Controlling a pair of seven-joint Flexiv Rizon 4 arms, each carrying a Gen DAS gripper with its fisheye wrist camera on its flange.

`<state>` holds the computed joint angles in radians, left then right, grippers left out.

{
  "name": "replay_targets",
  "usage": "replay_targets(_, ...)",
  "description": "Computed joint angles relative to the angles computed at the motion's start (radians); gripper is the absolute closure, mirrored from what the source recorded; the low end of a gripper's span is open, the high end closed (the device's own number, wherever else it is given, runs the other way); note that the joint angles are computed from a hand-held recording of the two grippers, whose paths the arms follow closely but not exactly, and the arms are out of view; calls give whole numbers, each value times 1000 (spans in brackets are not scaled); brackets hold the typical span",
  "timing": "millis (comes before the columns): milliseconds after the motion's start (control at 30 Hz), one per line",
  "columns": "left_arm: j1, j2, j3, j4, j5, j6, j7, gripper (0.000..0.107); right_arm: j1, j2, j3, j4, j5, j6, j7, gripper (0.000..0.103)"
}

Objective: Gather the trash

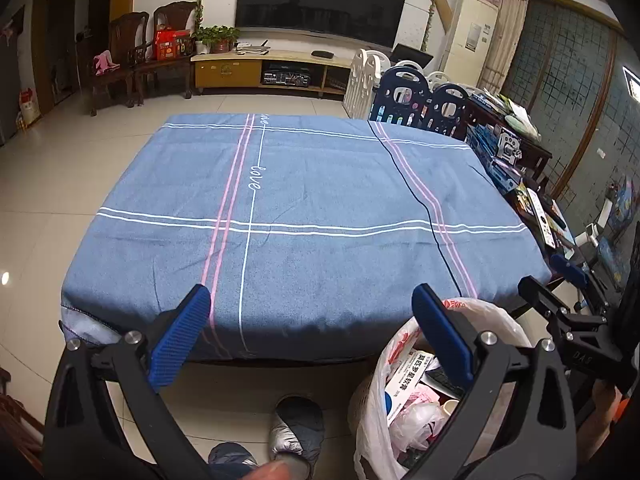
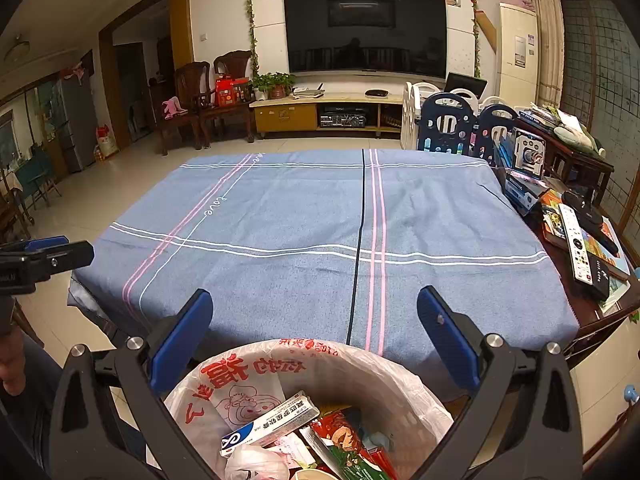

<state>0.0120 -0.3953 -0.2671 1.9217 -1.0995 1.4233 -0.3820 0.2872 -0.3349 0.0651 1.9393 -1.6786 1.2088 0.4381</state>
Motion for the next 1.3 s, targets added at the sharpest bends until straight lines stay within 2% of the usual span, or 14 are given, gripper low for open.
replay_targets(233,0,2,-24,15,-10,65,44,7,0,-1,0,-1,-2,0,2,3)
replay_targets(667,13,-15,23,1,138,-7,-144,7,0,-2,0,-3,-7,0,6,3)
replay_targets(800,15,-17,10,20,180,51,-172,7,0,-3,0,-5,-11,-1,9,3)
replay_targets(1000,39,-16,-34,64,253,191,-217,7,1,-6,1,-9,-7,1,4,3)
replay_targets(1167,-16,-25,92,23,423,57,-342,7,2,-9,0,-11,-3,4,-1,3)
replay_targets(1300,23,-25,55,28,465,72,-374,7,3,-9,-1,-9,0,6,-3,3)
